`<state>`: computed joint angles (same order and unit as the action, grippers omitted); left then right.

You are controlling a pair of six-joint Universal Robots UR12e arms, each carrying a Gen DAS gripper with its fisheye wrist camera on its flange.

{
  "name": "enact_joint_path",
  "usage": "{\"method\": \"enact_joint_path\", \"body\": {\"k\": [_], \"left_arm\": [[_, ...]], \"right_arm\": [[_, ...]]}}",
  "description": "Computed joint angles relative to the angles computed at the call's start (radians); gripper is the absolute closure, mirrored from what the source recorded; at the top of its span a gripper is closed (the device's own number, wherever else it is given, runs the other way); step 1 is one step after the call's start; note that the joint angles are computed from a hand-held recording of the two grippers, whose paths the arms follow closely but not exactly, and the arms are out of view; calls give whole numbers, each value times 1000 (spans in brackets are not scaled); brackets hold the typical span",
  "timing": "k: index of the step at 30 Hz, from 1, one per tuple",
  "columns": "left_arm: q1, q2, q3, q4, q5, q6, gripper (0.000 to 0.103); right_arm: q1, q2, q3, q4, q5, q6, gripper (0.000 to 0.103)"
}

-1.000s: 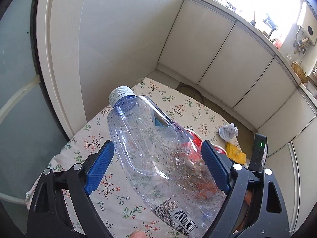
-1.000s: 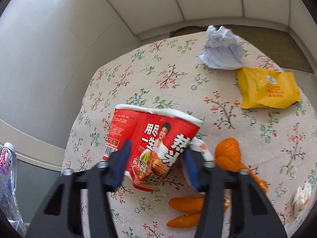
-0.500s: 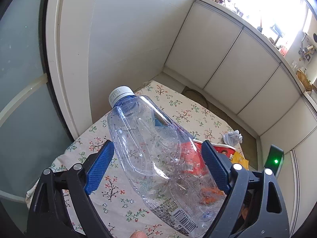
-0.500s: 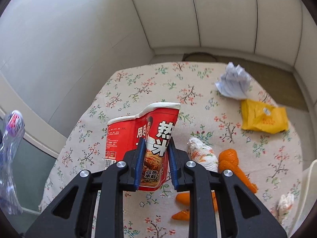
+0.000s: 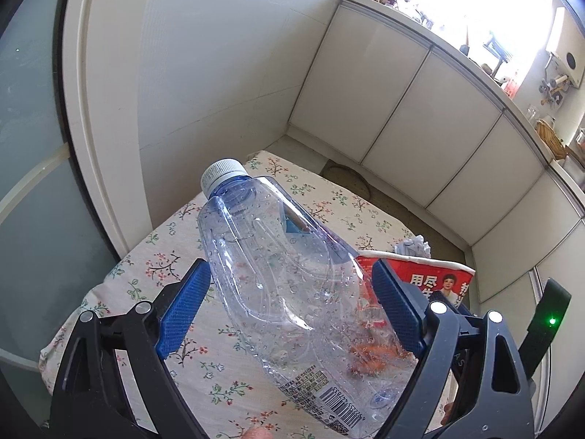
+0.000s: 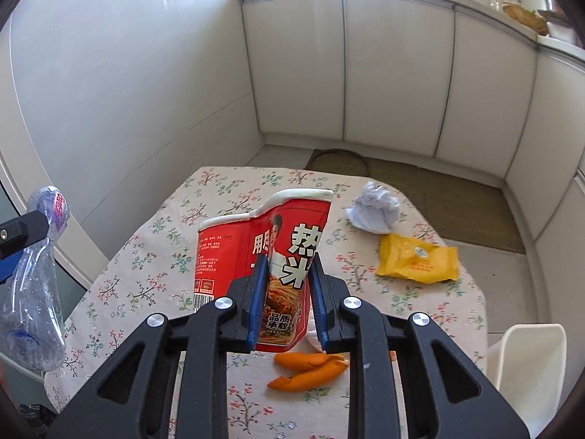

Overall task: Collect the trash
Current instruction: 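Carry the red noodle cup over the white bin and open the right tool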

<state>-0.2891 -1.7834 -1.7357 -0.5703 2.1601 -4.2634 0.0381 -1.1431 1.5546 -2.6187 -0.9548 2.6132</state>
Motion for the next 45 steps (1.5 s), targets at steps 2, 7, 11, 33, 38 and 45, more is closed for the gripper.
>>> {"method": "enact_joint_path", "body": {"k": [2, 7, 11, 33, 38, 45], "left_arm": [[-3, -9, 9, 6, -3, 12, 18], [-11, -33, 34, 18, -8, 36, 18], [-20, -58, 61, 26, -17, 59, 18], [-71, -201, 242, 41, -72, 192, 18], [-83, -235, 287, 27, -78, 221, 18], [-103, -278, 344, 19, -88, 263, 18]], "right_arm": [[-10, -1, -1, -12, -2, 10, 80], [-34, -3, -2, -45, -16, 36, 80], [-54, -1, -6, -71, -27, 64, 80], [-166, 29, -45, -158, -121, 175, 80], [-198, 39, -61, -179, -153, 214, 80], [-230, 51, -83, -180, -229, 255, 80]]}}
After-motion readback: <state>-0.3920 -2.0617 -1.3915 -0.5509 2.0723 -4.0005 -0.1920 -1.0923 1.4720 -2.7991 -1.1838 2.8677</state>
